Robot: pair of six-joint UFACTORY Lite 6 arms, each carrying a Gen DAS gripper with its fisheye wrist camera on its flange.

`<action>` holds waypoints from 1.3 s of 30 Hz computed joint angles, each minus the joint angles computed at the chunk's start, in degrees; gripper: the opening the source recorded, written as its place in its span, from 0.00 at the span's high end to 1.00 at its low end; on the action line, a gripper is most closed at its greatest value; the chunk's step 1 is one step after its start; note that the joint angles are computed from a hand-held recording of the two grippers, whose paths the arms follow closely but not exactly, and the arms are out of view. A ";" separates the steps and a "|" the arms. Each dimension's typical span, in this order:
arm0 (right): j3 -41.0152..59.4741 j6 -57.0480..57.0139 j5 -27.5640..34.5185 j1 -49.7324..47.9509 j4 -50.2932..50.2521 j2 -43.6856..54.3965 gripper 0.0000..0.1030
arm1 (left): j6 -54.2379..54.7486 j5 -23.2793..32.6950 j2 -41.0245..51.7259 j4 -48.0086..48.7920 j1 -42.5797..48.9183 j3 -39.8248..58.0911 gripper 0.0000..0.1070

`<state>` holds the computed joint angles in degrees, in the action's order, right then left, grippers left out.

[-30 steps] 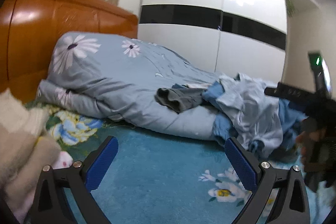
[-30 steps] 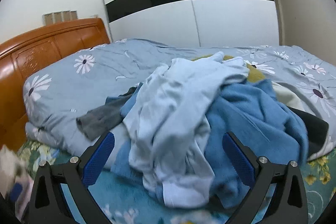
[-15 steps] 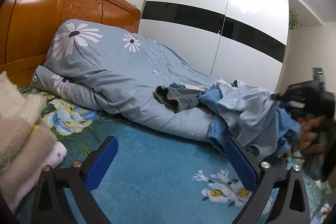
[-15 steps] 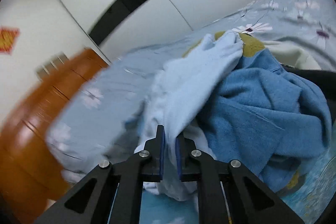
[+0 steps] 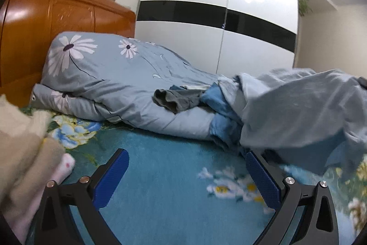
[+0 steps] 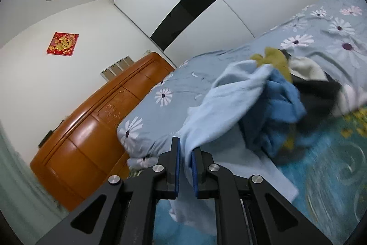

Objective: Fold clothes
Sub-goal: 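Grasp the light blue sweatshirt with the right gripper and pull it from the pile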

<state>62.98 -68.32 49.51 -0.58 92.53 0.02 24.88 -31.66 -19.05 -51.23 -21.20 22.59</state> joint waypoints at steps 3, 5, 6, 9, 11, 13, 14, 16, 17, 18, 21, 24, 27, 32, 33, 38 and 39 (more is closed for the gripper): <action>-9.43 0.78 6.02 -6.62 -4.63 -8.18 0.91 | 3.69 0.79 -4.86 -6.90 -5.99 -3.38 0.04; -14.87 1.76 10.41 -11.43 -8.11 -13.29 0.91 | 7.96 0.98 -6.99 -12.69 -10.07 -4.83 0.04; -18.03 2.47 13.67 -14.70 -10.04 -16.57 0.91 | 11.85 0.35 -7.28 -17.19 -12.41 -4.83 0.04; -24.77 5.51 25.69 -26.37 -15.83 -26.34 0.91 | 21.16 -3.27 -9.27 -28.11 -19.69 -5.12 0.04; -27.10 5.57 36.96 -36.95 -19.50 -32.67 0.91 | 23.99 -5.28 -10.55 -31.77 -23.41 -5.32 0.04; -27.60 4.38 46.74 -47.12 -21.82 -36.63 0.91 | 25.64 -6.59 -10.53 -33.60 -25.54 -4.61 0.04; -27.20 3.59 48.93 -50.39 -22.61 -37.43 0.91 | 25.88 -6.94 -10.26 -33.79 -26.24 -4.20 0.04; -26.85 2.31 48.84 -53.31 -24.04 -39.29 0.91 | 24.13 -6.86 -9.10 -32.17 -26.71 -3.62 0.04; -27.49 2.36 45.65 -51.34 -24.60 -39.75 0.91 | 22.49 -6.66 -7.97 -30.75 -26.82 -3.28 0.04; -28.30 2.81 42.03 -48.27 -24.86 -39.11 0.91 | 20.66 -6.34 -6.64 -29.03 -26.76 -2.94 0.04; -30.89 3.26 30.41 -37.85 -23.07 -35.33 0.91 | 16.99 -5.19 -1.50 -24.93 -25.07 -1.46 0.04; -32.09 0.83 19.96 -28.50 -19.70 -29.48 0.91 | 12.42 -3.94 1.51 -20.83 -22.60 -1.41 0.04; -32.34 -2.25 12.32 -20.46 -14.98 -22.61 0.91 | 8.28 -2.69 2.46 -17.57 -20.91 -2.21 0.04; -30.94 -8.99 2.71 -6.66 -6.04 -13.21 0.91 | 6.45 -2.45 4.92 -16.55 -19.98 -2.28 0.04; -29.91 -9.40 1.26 -4.00 -5.62 -11.18 0.90 | 6.06 -2.28 5.29 -16.24 -19.74 -2.27 0.04; -28.22 -7.76 -5.14 3.28 -9.58 -10.41 0.87 | 5.79 -2.31 6.26 -16.53 -20.08 -2.13 0.04; -28.64 -7.73 -4.42 2.46 -10.77 -11.75 0.77 | 6.34 -2.46 6.41 -17.15 -20.44 -1.94 0.04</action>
